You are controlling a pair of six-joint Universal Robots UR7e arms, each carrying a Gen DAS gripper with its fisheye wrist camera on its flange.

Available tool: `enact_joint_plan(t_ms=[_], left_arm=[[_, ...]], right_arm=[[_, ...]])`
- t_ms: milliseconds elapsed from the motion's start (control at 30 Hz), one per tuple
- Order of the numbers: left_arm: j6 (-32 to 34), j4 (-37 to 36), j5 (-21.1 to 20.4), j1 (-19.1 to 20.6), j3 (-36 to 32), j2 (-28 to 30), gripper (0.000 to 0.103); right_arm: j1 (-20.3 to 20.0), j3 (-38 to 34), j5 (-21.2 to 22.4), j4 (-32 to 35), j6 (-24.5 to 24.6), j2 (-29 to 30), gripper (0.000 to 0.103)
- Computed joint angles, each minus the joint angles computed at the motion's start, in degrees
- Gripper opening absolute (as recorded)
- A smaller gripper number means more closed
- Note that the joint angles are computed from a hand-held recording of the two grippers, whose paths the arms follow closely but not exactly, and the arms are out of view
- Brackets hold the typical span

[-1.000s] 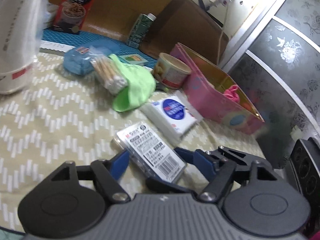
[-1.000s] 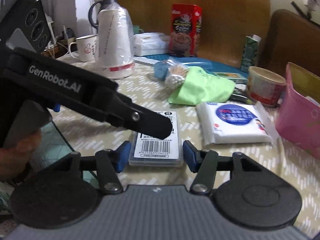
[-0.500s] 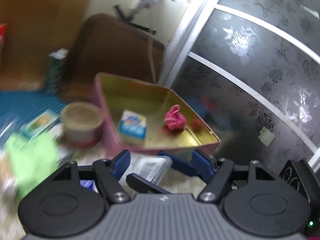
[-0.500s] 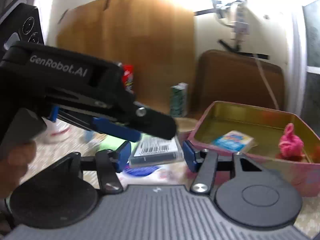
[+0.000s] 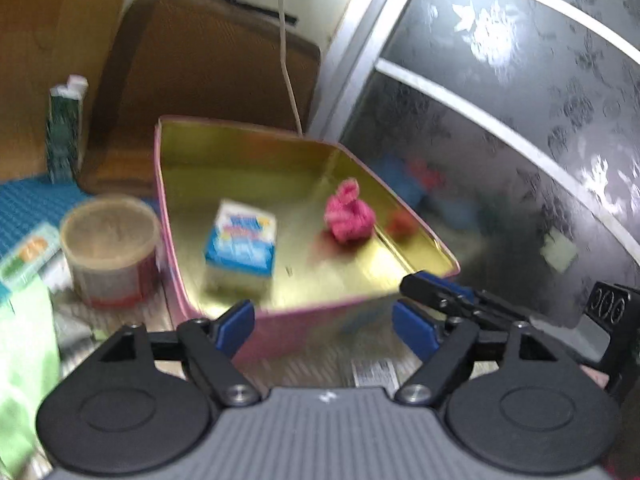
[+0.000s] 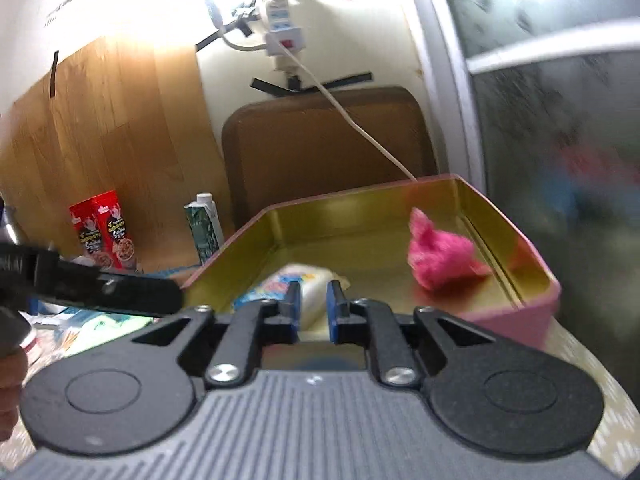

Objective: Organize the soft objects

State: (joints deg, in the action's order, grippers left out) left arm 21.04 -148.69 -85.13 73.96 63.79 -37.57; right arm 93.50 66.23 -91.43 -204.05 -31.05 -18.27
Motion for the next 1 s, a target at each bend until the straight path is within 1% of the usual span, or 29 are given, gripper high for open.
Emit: enact_joint_plan(t_ms=[33, 100, 233, 267, 300, 333, 400, 433, 467, 500, 533, 567, 600, 667, 700, 767, 800, 900, 1000], left_arm=[[-0.5, 1.1, -0.3, 0.1, -0.1, 0.2, 0.079], [-1.0, 3.2, -1.4, 0.4, 0.5, 0.0, 0.079], [-0.7, 9.6, -2.7, 0.3, -0.3, 1.1, 0.079], [-0.3, 11.0, -2.8, 0.2, -0.8, 1.5, 0.079], [0.1, 12.0, -2.6, 0.1, -1.2, 2.0, 0.079], [0.4, 12.9, -2.4, -0.1, -1.6, 2.5, 0.079], [0.6, 16.4, -2.9, 0.0, -3.6, 4.0, 0.079], [0.6, 17.9, -3.8, 0.3, -4.6, 4.9, 0.087], [1.7, 17.1, -5.7, 0.6, -4.4, 5.2, 0.09], [2.0, 16.9, -6.8, 0.8, -4.4, 5.4, 0.092], [1.8, 15.8, -6.6, 0.7, -3.8, 5.3, 0.092], [1.5, 15.1, -6.1, 0.5, -3.2, 5.1, 0.092], [1.4, 14.5, -5.7, 0.5, -2.5, 4.7, 0.091], [1.0, 14.1, -5.4, 0.5, -1.5, 4.0, 0.089], [0.7, 13.9, -5.6, 0.5, -1.0, 3.7, 0.089], [0.6, 13.0, -6.2, 0.5, 0.0, 3.0, 0.089], [0.9, 11.9, -6.6, 0.4, 1.2, 2.3, 0.089], [1.4, 10.0, -7.3, -0.2, 2.4, 1.5, 0.089], [3.0, 8.4, -8.2, -1.0, 2.9, 0.8, 0.088]], right_arm=[[-0.7, 2.2, 0.3, -0.6, 0.4, -1.3, 0.035], [-1.6, 6.8, 0.3, -2.5, 1.0, -3.4, 0.043], [-2.9, 14.5, 0.4, -2.2, 1.2, -6.7, 0.045], [-3.0, 16.6, 0.4, -2.4, 0.4, -7.2, 0.045], [-3.0, 18.3, 0.3, -2.7, -1.1, -7.6, 0.049], [-2.9, 19.8, 0.0, -3.5, -3.2, -7.5, 0.059], [-2.1, 21.3, -1.9, -6.5, -9.5, -6.2, 0.069], [-1.7, 21.1, -2.9, -8.2, -12.9, -5.1, 0.07], [-1.2, 20.5, -4.0, -9.7, -15.7, -3.9, 0.07], [-0.9, 19.6, -5.2, -10.1, -16.9, -2.8, 0.07], [-0.8, 18.3, -5.6, -9.6, -16.5, -1.8, 0.07], [-1.2, 17.7, -3.6, -9.7, -14.6, -1.2, 0.071], [-1.1, 16.3, -3.7, -11.3, -13.7, 0.1, 0.071], [-0.2, 14.1, -6.1, -14.0, -14.0, 2.2, 0.069], [-0.1, 14.1, -5.9, -14.2, -13.5, 2.3, 0.069], [-0.5, 15.3, -4.0, -15.3, -12.1, 2.0, 0.069], [-0.6, 15.7, -3.5, -16.2, -12.2, 2.1, 0.069], [0.1, 15.9, -3.4, -21.3, -15.0, 3.4, 0.069], [0.6, 15.9, -2.1, -25.7, -16.9, 3.8, 0.068]])
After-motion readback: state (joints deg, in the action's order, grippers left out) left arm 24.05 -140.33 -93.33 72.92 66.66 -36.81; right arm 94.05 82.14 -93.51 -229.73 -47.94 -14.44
